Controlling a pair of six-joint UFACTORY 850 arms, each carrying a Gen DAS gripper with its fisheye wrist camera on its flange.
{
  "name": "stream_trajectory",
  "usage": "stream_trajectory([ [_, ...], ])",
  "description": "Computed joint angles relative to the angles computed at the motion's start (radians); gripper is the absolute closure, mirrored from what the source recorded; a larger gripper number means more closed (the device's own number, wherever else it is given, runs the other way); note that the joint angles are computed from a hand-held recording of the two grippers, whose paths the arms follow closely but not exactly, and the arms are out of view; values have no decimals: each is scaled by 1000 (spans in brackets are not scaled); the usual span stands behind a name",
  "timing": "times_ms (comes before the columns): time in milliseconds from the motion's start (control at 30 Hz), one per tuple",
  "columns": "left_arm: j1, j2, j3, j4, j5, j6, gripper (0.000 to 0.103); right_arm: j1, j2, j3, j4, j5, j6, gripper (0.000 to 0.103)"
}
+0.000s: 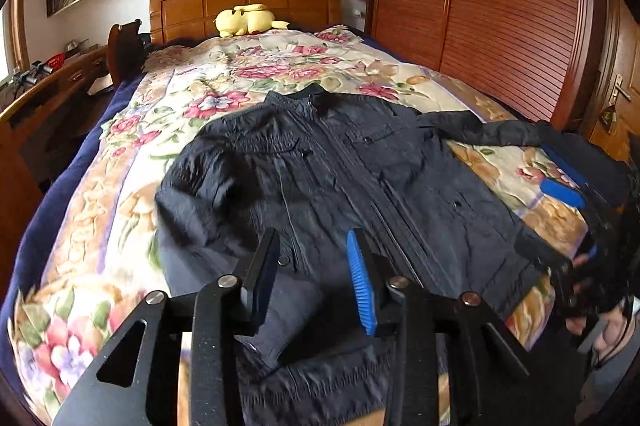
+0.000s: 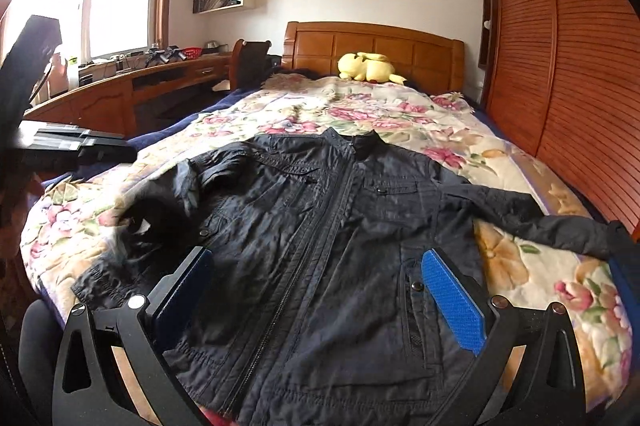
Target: Fold large clothes
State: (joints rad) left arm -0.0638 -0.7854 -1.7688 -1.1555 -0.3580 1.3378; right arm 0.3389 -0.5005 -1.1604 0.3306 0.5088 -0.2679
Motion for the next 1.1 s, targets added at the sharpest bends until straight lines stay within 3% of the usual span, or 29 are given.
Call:
stream_trajectory([
  [167,25,22,81,-155,-23,122,39,-13,-21,-15,-112,-30,102,0],
  [200,27,24,92,-181,-14,149,38,-17,-31,-25,-155,-40,142,0],
  [300,33,34,130,-282,27,250,36,-26,-59,-58,-258,-64,238,0],
  [467,51,57,200,-575,87,538,36,-40,-122,-141,-492,-111,439,0],
  [667,82,72,255,-716,103,671,36,-43,-187,-241,-815,-136,721,10],
  [833,96,69,283,-1004,133,956,36,-33,-265,-365,-1120,-148,986,18],
  [1100,126,22,262,-1124,126,1046,36,7,-418,-604,-1655,-197,1442,24],
])
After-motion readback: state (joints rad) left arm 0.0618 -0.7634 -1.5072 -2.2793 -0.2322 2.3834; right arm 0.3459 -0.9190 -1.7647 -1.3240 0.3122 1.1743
